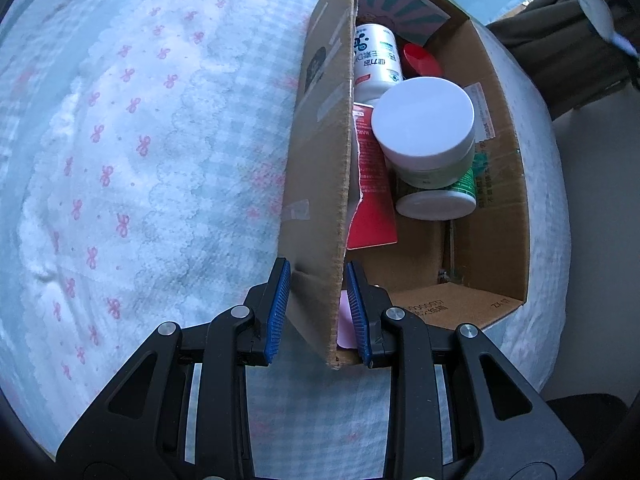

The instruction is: Organize rigid objects

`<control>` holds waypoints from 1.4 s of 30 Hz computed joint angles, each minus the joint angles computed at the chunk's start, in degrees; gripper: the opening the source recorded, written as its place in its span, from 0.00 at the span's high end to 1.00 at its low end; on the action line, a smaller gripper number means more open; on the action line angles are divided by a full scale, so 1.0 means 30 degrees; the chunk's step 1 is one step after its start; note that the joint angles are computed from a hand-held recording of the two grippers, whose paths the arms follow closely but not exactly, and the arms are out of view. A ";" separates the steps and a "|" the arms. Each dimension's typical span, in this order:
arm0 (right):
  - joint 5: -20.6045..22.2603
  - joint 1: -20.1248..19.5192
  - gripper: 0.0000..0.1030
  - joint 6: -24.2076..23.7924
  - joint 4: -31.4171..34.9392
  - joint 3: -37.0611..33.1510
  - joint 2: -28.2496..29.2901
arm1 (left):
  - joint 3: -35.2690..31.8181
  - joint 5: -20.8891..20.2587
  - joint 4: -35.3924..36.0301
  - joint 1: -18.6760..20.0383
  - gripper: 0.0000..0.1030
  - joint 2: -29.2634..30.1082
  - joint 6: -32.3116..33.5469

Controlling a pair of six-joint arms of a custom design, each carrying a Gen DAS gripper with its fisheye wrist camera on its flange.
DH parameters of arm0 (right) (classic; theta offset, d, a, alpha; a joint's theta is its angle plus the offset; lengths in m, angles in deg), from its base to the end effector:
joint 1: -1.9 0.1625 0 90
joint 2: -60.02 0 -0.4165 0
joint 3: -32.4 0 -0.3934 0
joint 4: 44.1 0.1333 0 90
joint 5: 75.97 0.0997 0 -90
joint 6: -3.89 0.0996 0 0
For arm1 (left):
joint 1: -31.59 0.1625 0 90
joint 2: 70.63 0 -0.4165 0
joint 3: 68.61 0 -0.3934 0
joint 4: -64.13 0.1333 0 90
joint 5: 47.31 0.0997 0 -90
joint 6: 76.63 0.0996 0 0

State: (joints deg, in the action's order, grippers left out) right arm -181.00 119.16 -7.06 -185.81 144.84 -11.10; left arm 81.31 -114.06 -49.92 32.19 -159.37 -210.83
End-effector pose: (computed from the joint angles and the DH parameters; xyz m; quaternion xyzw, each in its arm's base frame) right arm 0.3455 -0.4358 0.2202 0.3120 -0.9368 0.1073 0.1162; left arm -0.2212 -0.1749 0.1011 -0.2945 0.8829 -0.2932 0.2186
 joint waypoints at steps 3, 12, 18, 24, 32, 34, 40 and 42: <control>0.0304 0.0563 0.59 0.0290 -0.0288 0.0509 0.0468 | 0.0250 0.0082 -0.0094 -0.0268 0.76 -0.0298 -0.0110; 0.0264 0.0657 0.59 0.0236 -0.1044 0.1485 0.2326 | 0.0665 0.0168 -0.0180 -0.0760 0.76 -0.0720 -0.0323; -0.0389 0.0037 0.59 -0.0100 -0.1808 0.1742 0.3884 | 0.0676 0.0162 -0.0107 -0.0808 0.76 -0.0772 -0.0410; -0.1620 -0.0028 0.22 -0.0591 -0.1341 0.1368 0.4938 | 0.0712 0.0168 -0.0057 -0.0836 0.76 -0.0881 -0.0415; -0.2457 -0.0103 0.00 -0.1438 -0.2431 0.2142 0.4134 | 0.0712 0.0174 -0.0164 -0.0653 0.76 -0.0850 -0.0241; -0.2334 -0.0234 0.00 -0.1391 -0.1940 0.2071 0.4022 | 0.0688 0.0202 -0.0219 -0.0604 0.76 -0.0758 -0.0200; -0.1841 -0.0521 0.00 -0.1456 -0.1676 0.2265 0.3641 | 0.0517 0.0212 -0.0206 -0.0551 0.76 -0.0436 -0.0217; -0.1599 -0.0621 0.00 -0.1477 -0.1355 0.2284 0.3407 | 0.0525 0.0214 -0.0226 -0.0564 0.76 -0.0429 -0.0242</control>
State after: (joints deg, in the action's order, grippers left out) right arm -185.79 117.29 -11.49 -189.88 151.69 -0.88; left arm 82.89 -113.41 -50.59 30.50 -160.66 -211.55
